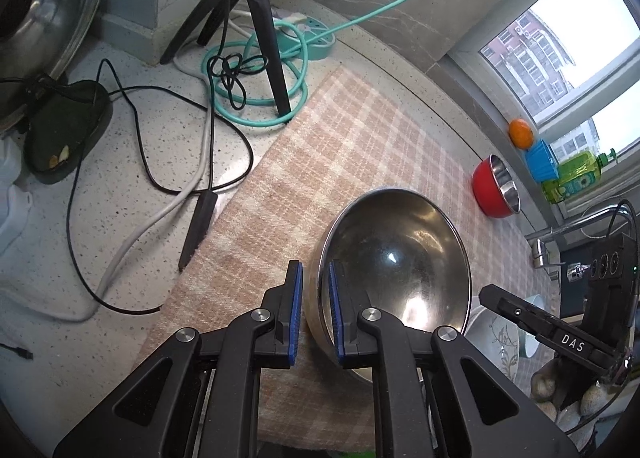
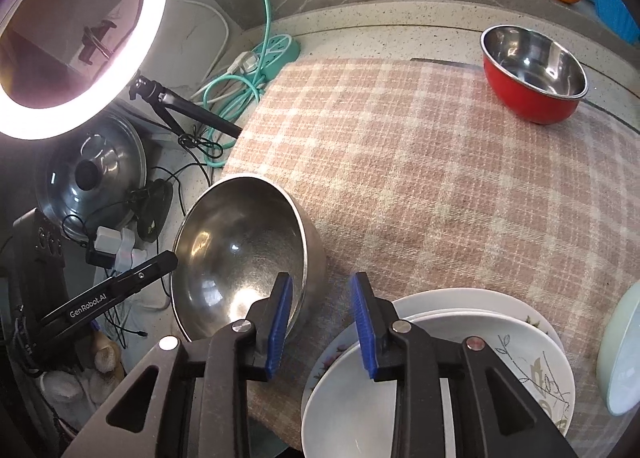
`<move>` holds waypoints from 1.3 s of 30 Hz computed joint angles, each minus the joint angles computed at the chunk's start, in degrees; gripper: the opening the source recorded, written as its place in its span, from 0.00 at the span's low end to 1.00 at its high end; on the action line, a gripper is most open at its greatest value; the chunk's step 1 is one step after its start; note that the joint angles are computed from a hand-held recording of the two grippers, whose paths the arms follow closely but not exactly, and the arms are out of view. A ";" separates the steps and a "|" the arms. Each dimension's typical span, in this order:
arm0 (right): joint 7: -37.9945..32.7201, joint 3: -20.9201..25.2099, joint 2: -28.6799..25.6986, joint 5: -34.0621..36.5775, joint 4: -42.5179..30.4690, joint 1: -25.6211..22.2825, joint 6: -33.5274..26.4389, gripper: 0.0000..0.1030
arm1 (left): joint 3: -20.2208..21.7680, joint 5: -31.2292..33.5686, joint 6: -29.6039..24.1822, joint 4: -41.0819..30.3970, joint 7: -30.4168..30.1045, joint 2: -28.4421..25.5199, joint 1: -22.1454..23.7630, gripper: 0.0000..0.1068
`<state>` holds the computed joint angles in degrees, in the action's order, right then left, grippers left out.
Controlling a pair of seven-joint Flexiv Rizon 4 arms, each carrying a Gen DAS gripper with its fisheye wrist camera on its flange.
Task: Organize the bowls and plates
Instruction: 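Set the steel bowl down beside the plate stack and open both grippers, then move both open grippers to the rim of the red-bottomed steel bowl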
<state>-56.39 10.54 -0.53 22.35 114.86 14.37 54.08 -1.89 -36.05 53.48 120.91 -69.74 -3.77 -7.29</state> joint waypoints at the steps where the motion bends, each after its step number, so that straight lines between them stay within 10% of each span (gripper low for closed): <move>1: 0.60 -0.02 0.69 -0.68 0.68 -0.18 0.57 0.27 | -0.02 0.04 0.42 0.06 0.17 0.29 -0.08 0.11; 20: 6.07 -5.15 12.94 -8.78 10.17 -6.08 1.09 0.30 | -4.43 -3.13 1.26 -5.76 5.06 -1.16 -6.50 0.11; 39: -0.53 -10.31 9.97 -3.48 8.05 -11.26 1.89 0.31 | -8.91 1.35 -3.86 -21.51 -3.01 -13.23 -9.65 0.17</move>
